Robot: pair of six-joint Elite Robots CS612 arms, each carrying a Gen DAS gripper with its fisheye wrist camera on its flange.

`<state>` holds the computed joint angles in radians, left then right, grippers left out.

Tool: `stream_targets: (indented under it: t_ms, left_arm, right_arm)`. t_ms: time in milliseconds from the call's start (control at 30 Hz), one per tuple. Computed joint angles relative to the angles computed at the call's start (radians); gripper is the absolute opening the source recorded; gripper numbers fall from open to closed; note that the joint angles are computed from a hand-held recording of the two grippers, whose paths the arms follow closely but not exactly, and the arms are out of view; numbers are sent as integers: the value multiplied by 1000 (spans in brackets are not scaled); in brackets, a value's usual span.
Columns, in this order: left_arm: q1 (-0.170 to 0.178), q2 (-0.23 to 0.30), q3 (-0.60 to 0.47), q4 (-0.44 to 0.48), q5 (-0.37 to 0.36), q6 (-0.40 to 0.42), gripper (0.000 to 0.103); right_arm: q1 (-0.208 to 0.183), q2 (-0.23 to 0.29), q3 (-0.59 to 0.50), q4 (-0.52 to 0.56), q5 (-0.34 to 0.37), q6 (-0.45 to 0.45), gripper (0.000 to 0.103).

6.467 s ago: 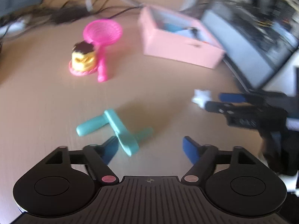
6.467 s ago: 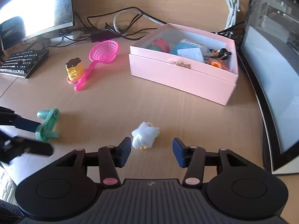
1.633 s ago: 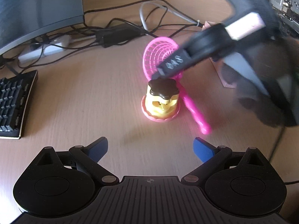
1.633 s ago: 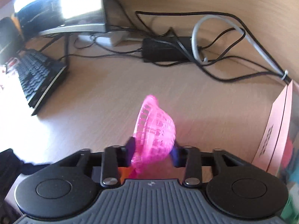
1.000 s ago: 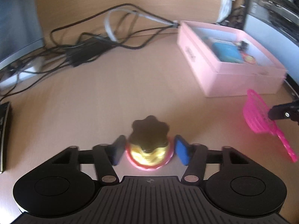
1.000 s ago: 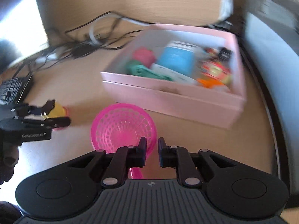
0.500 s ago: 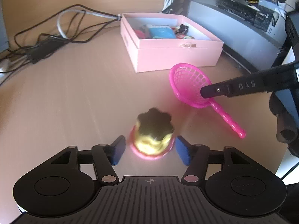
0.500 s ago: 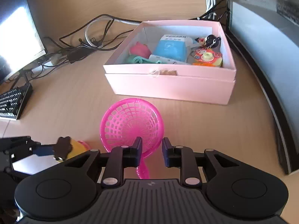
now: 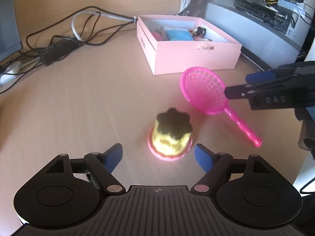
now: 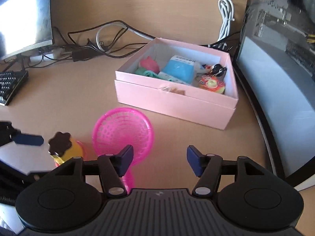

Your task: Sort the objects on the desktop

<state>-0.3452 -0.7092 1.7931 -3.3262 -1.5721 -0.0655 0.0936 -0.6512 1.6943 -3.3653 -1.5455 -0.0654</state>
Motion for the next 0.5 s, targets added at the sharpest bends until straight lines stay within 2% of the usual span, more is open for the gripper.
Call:
stream_targets:
  t_ms: [100, 233, 333, 500]
  left_arm:
    - [-11, 9, -18, -4, 31, 10, 87]
    - [-23, 10, -35, 33, 117, -16, 88]
    - [-26, 9, -32, 35, 164, -15, 89]
    - [-14, 1, -23, 52, 169, -71, 89]
  right_arm:
    - [-21, -9, 13, -20, 39, 7, 66]
    - [-41, -19, 42, -94, 64, -24, 85]
    - [-49, -23, 67, -142, 116, -70, 87]
    - [-21, 0, 30, -93, 131, -173, 87]
